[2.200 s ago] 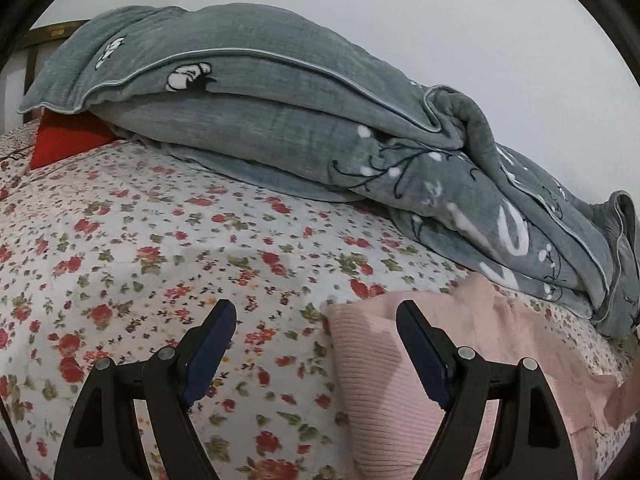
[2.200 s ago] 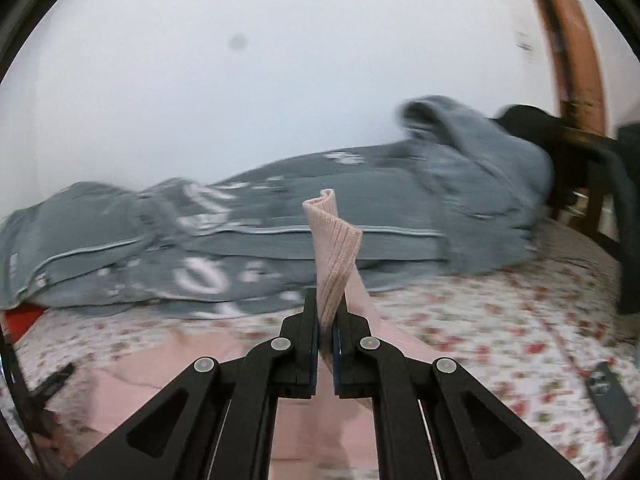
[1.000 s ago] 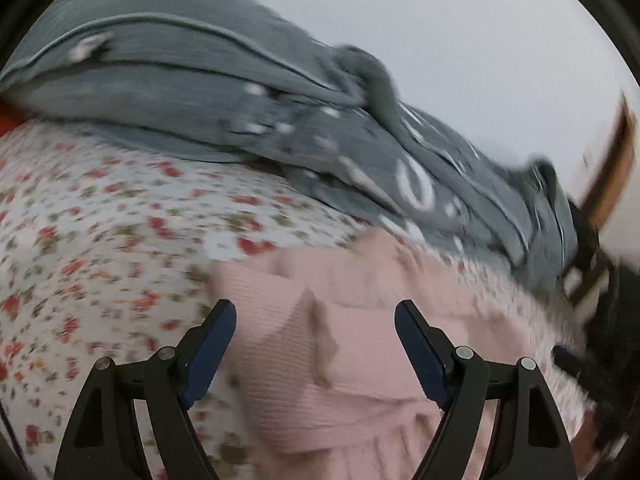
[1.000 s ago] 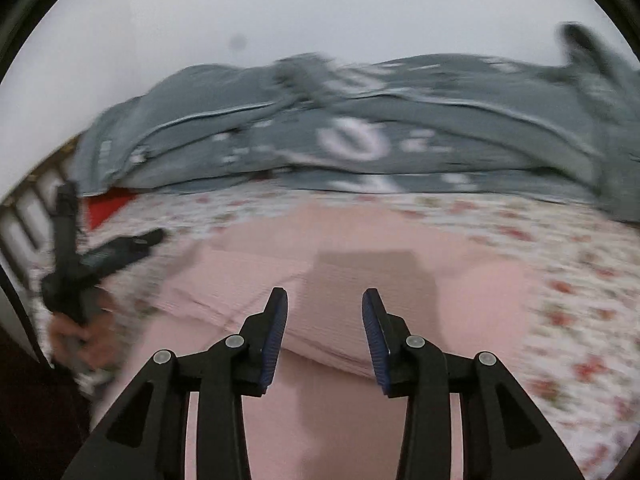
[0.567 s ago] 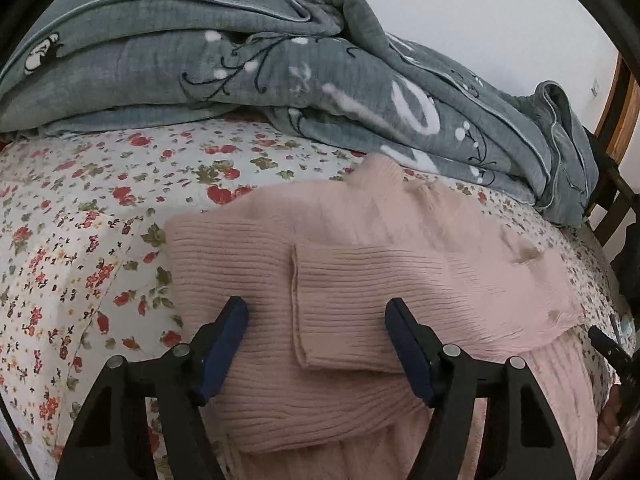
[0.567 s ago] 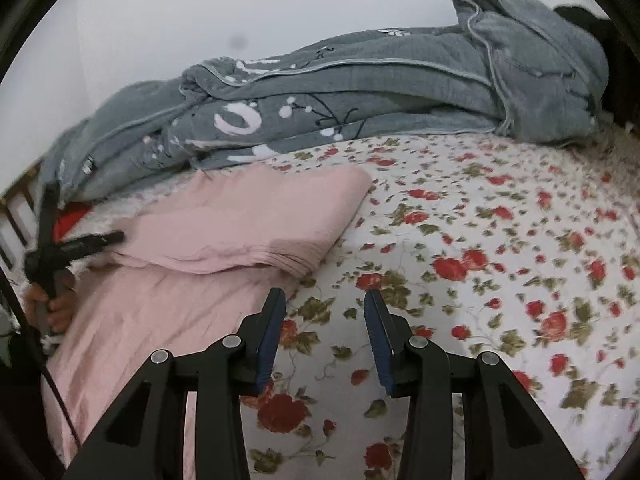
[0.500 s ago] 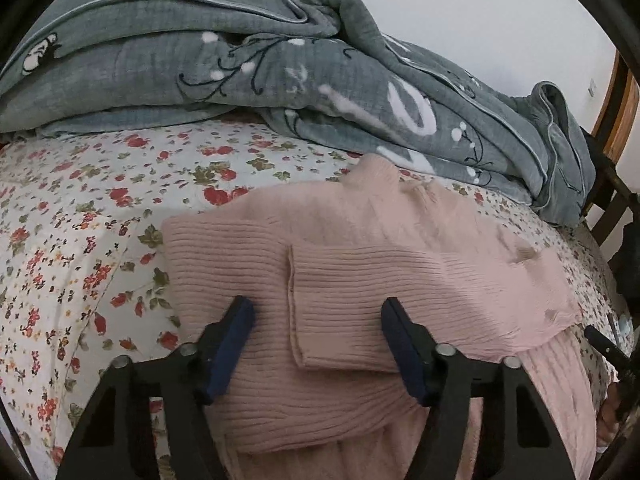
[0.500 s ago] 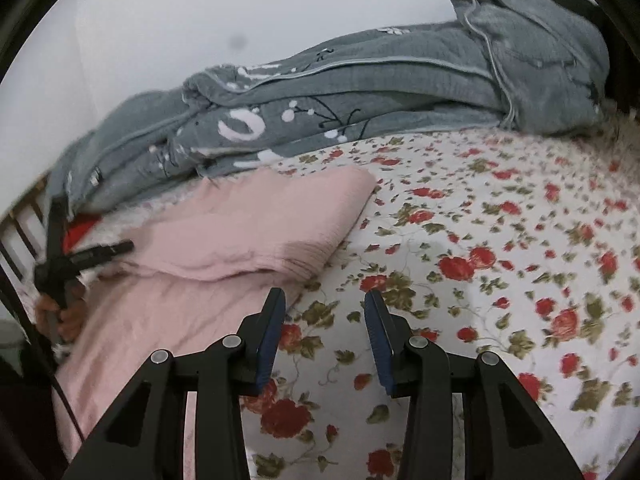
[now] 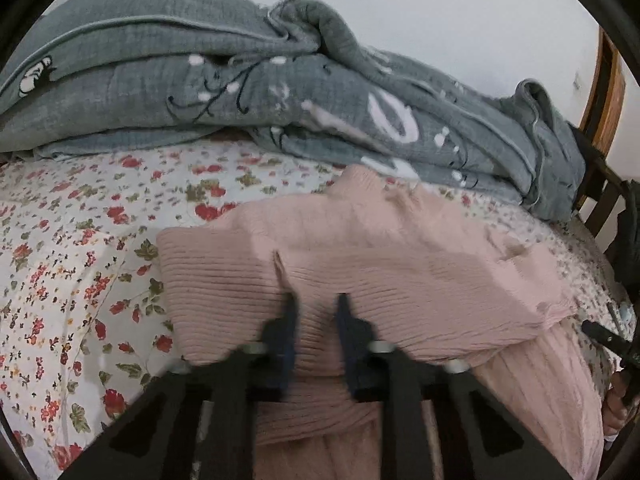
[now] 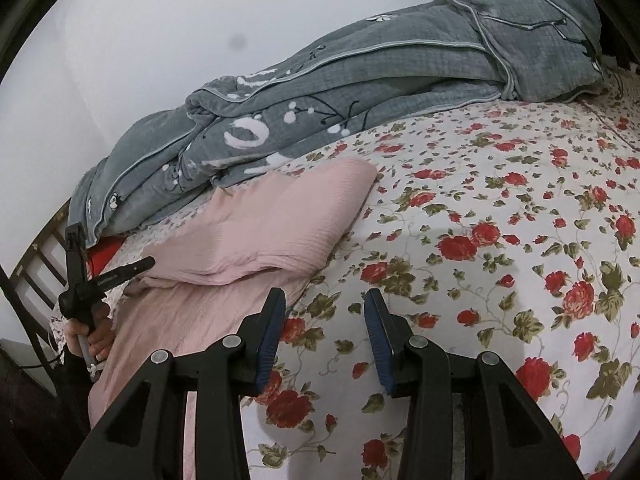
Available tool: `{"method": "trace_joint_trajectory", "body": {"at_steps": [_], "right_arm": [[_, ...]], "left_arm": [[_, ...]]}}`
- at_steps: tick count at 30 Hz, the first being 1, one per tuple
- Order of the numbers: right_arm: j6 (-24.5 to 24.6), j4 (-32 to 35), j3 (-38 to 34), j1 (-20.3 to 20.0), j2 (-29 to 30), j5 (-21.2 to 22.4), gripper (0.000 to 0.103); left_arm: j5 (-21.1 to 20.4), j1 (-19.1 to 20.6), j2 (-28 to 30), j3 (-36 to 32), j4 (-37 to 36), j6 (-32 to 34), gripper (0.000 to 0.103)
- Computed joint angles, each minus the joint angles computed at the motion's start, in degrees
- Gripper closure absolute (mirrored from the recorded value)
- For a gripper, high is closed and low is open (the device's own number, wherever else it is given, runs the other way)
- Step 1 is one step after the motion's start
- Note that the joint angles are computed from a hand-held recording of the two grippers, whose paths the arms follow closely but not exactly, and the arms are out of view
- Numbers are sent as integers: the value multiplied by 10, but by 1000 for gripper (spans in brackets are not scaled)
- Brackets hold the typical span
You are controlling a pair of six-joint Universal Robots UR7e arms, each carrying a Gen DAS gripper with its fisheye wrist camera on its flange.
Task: Fold small clothes
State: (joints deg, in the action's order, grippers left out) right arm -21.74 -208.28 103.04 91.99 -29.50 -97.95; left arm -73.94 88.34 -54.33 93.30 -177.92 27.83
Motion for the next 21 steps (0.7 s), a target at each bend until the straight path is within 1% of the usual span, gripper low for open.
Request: {"method": "trace_joint_trajectory", "body": {"at_steps": [2, 4, 6, 8, 10, 12, 13, 15, 17, 19, 20, 21], "right_arm": [[-4, 2, 0, 0, 0, 0, 62], [-8, -1, 1, 1, 0, 0, 62], [-10, -3, 2, 1, 0, -1, 62], [-12, -7, 3, 1, 0, -1, 62], [-12, -11, 4, 1, 1, -2, 62], [-12, -12, 3, 2, 2, -5, 62], [-14, -10, 4, 3, 2, -6, 62], [-24, -7, 3, 5, 3, -7, 62], [-37, -9, 1, 10, 7, -15, 62], [-50, -9, -2, 15, 11, -24, 62], [-57, -11, -3, 17, 13, -29, 62], [-63, -15, -4, 20, 16, -34, 62]], "left_arm": [[-46, 8, -12, 18, -24, 2, 97], [-68, 12, -23, 29, -30, -4, 98], [-73, 14, -30, 37, -40, -13, 98], [-69, 14, -35, 38, -56, -35, 98], [-44, 11, -39, 36, -72, -56, 98], [2, 4, -38, 34, -88, -53, 98], [16, 3, -38, 34, -92, -53, 98], [24, 7, -39, 27, -68, -67, 98], [51, 8, -30, 20, -57, -80, 97], [99, 4, -15, 12, -56, -75, 91], [113, 2, -11, 8, -50, -77, 91], [116, 1, -11, 4, -42, -80, 91]]}}
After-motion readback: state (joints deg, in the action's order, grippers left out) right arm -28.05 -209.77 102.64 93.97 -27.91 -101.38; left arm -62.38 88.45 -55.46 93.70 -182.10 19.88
